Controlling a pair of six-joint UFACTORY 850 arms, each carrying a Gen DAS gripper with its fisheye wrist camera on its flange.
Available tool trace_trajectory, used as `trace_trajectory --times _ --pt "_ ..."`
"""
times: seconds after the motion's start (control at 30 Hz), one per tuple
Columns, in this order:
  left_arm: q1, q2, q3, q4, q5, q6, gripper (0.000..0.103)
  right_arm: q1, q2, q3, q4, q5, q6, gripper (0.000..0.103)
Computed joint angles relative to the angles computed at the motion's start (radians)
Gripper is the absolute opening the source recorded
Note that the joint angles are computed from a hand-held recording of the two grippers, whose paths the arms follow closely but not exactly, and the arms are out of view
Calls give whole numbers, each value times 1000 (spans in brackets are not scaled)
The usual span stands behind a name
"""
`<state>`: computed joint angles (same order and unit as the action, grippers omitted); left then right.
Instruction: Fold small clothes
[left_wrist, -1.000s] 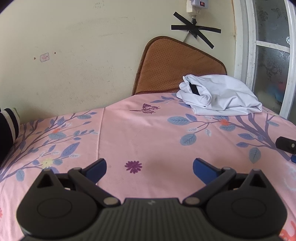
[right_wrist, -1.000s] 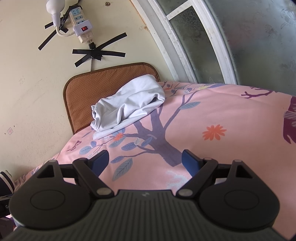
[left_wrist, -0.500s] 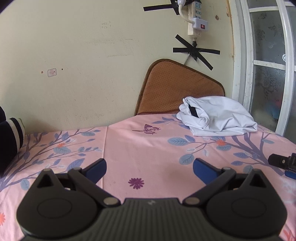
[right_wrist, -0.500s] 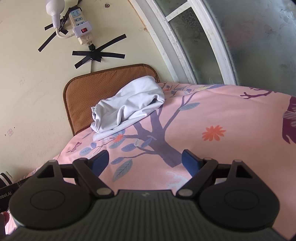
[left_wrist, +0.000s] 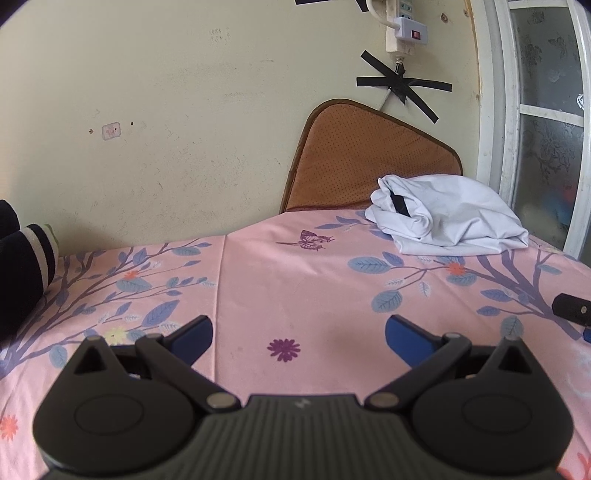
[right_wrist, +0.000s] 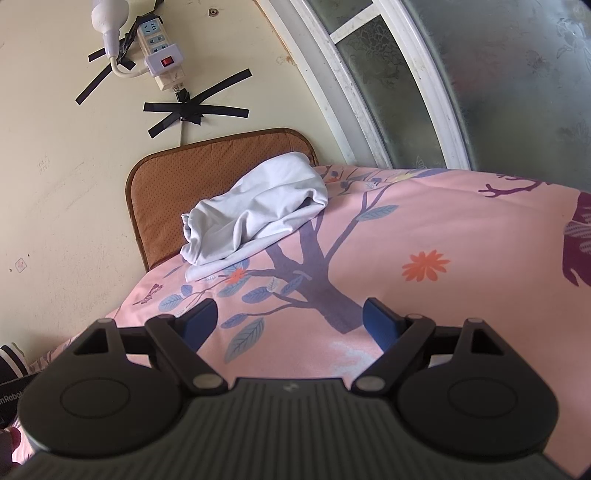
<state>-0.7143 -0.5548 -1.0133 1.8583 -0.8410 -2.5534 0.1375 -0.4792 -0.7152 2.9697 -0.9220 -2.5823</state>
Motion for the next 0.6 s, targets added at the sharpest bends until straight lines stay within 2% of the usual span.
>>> trace_trajectory --times 0.27,0.6 --pt "12 1 -5 -11 51 9 103 0 0 0 0 0 0 88" --pt "8 -7 -15 -34 49 46 103 0 1 1 0 0 0 88"
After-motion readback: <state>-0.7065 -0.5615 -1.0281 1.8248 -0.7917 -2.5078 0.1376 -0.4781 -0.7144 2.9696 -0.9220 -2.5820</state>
